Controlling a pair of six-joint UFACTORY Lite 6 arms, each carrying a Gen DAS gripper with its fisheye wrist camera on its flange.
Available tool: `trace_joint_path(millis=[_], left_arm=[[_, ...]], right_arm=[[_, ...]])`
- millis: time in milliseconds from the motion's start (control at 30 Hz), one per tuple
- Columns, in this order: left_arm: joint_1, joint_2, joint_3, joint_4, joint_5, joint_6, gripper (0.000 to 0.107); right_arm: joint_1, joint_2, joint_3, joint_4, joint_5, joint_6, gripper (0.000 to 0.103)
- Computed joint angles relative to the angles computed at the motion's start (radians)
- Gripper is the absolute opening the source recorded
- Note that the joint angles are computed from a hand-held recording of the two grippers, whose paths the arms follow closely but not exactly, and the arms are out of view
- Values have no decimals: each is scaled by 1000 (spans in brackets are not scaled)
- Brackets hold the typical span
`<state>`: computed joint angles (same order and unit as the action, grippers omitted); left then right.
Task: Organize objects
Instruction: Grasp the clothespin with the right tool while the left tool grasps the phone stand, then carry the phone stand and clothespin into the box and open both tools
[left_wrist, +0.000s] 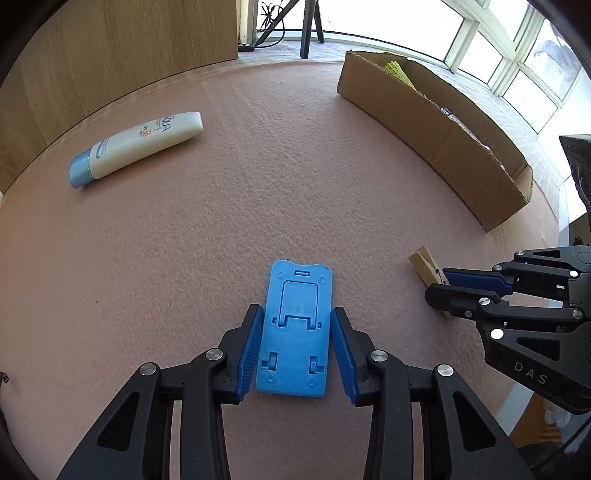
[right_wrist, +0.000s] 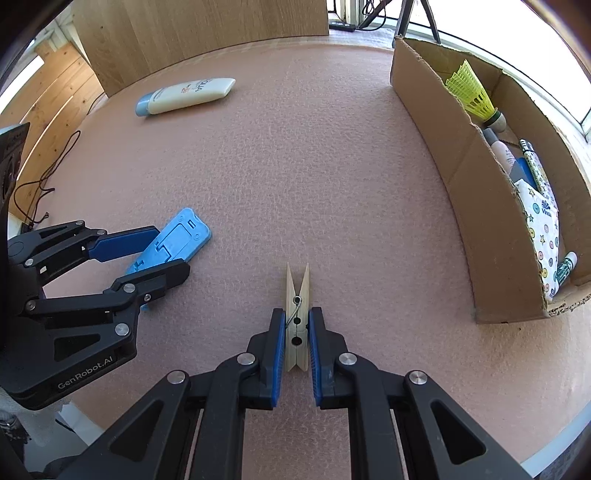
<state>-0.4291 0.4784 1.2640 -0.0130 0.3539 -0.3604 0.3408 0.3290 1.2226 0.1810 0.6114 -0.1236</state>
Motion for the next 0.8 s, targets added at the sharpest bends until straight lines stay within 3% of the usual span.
trace_joint_path(millis=[100,433,700,800], left_arm=[[21,-15,-21,-97,-19,48,40],[7,-48,12,-26,-2,-85,40],[-25,-4,209,53,87,-162,40],[-45,84,373,80,144,-182,40]], right_arm=[[-20,-25,-24,18,-10,-27,11],[-54,-95,-7,121,27,-137,11],[-155,-159,47,215,112,-276,11],[-217,-165,81,237,145,-328,11]])
